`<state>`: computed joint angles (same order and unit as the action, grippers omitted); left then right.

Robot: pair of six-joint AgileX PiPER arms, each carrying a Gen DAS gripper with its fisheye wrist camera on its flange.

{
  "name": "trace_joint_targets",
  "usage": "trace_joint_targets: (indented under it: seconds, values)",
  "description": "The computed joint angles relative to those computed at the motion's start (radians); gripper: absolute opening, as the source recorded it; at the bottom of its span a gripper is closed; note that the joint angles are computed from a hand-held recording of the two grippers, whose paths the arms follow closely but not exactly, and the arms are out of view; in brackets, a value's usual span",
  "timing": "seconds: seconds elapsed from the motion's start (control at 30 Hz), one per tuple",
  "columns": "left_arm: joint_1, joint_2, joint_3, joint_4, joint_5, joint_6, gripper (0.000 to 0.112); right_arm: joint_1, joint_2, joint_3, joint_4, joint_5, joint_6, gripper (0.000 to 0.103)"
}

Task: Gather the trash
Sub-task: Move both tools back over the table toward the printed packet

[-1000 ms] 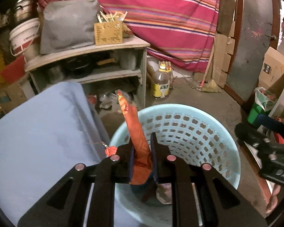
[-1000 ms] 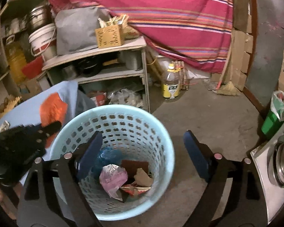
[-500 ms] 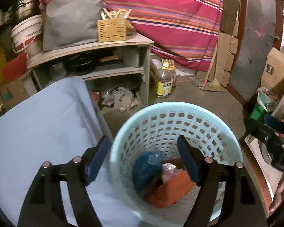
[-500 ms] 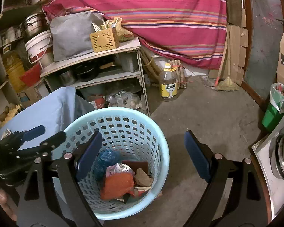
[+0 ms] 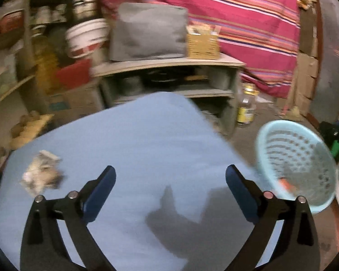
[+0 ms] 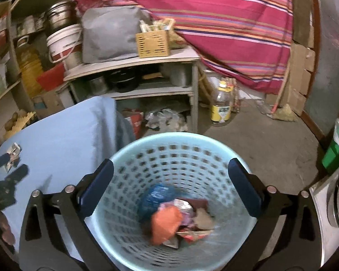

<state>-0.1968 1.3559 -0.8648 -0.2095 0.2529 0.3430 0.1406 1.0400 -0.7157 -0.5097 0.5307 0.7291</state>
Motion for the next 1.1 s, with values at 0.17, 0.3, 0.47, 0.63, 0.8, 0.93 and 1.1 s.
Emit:
trace_joint_targets:
  seconds: [0.17, 0.3, 0.47, 0.63, 0.8, 0.93, 1.1]
  values:
    - [0.290, 0.006, -0.019, -0.405, 0.056, 0.500, 0.097, 0.221, 0.147, -0.081, -0.232, 0.040, 0.320, 0.099]
    - [0.508, 0.053, -0.071, -0.707, 0.117, 0.853, 0.099, 0.335, 0.279, -0.179, -0.283, 0.035, 0.434, 0.099]
    - [0.694, 0.157, -0.172, -0.805, 0.224, 0.994, 0.099, 0.488, 0.483, -0.357, -0.350, 0.079, 0.543, 0.099]
    - [0.772, 0.299, -0.303, -0.772, 0.237, 0.996, 0.099, 0.597, 0.719, -0.586, -0.337, 0.101, 0.572, 0.099]
    - [0.857, 0.438, -0.475, -0.726, 0.310, 0.918, 0.099, 0.706, 0.971, -0.883, -0.262, 0.171, 0.475, 0.099]
    - [0.905, 0.545, -0.613, -0.682, 0.329, 0.854, 0.099, 0.771, 1.141, -1.152, -0.191, 0.249, 0.323, 0.099]
    - [0.928, 0.663, -0.754, -0.590, 0.351, 0.734, 0.099, 0.793, 1.422, -1.652, -0.035, 0.419, 0.076, 0.099]
